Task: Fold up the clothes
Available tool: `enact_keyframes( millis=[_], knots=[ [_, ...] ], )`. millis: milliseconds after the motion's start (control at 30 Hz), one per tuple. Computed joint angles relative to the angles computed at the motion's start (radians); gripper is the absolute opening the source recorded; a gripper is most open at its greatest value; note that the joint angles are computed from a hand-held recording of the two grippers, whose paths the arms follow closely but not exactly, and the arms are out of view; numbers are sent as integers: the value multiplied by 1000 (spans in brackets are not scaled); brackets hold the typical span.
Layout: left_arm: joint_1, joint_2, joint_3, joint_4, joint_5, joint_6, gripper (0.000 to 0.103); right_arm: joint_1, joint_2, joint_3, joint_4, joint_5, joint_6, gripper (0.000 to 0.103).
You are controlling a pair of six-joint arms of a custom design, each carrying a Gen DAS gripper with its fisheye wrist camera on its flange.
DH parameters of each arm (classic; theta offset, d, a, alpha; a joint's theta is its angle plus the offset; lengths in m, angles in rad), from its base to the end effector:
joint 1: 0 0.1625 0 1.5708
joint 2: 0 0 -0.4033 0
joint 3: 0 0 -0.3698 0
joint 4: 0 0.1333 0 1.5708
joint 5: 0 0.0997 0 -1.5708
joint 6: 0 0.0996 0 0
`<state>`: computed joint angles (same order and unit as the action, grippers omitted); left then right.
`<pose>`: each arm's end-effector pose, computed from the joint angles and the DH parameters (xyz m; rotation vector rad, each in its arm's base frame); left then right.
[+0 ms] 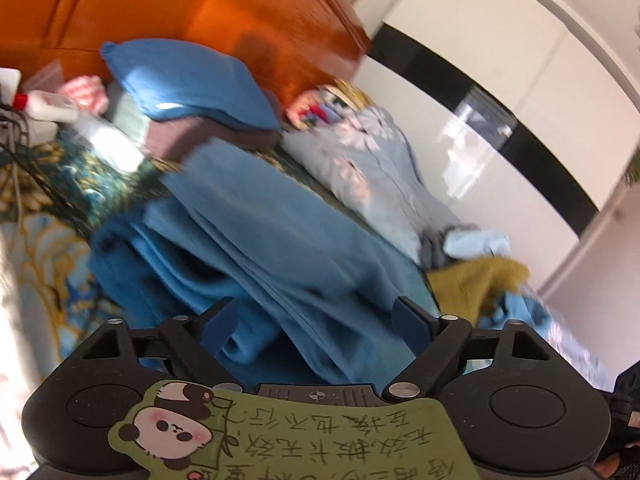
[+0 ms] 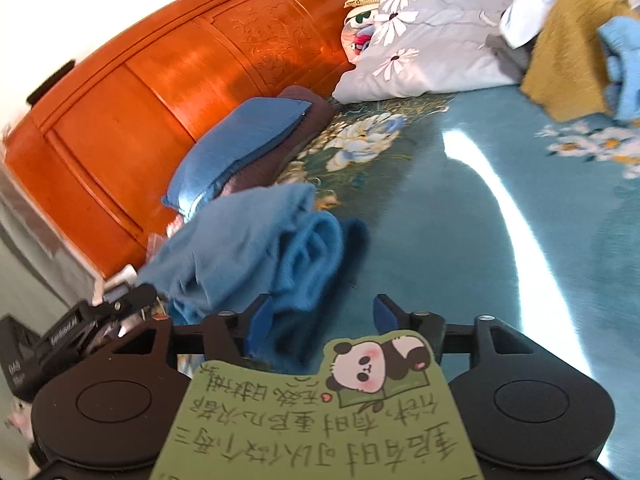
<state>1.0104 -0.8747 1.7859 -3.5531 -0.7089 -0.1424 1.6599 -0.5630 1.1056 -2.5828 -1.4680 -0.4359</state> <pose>-0.1366 -0.6107 0.2362 -0.1313 2.2878 -1.5815 0.2134 -0.7756 0.1435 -0.8233 2.9202 -0.7414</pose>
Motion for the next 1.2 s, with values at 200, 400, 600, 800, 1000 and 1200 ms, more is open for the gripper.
enact_keyframes(
  millis=[200, 400, 600, 800, 1000, 1200],
  knots=[
    [-38, 58, -19, 32, -46, -30, 102, -45, -124, 165, -80, -44, -9, 75],
    [-68, 146, -94, 122, -54, -37, 102, -91, -235, 317, -160, -43, -76, 86],
    [-107, 226, -161, 197, -26, -51, 103, -142, -330, 448, -265, -35, -122, 99],
    [-151, 301, -234, 299, 50, -58, 103, -193, -399, 549, -387, -54, -144, 102],
    [-188, 376, -299, 364, 114, -38, 103, -232, -453, 617, -455, -100, -138, 102],
    [-214, 429, -357, 484, 143, -70, 103, -266, -508, 696, -537, -134, -156, 102]
  ],
)
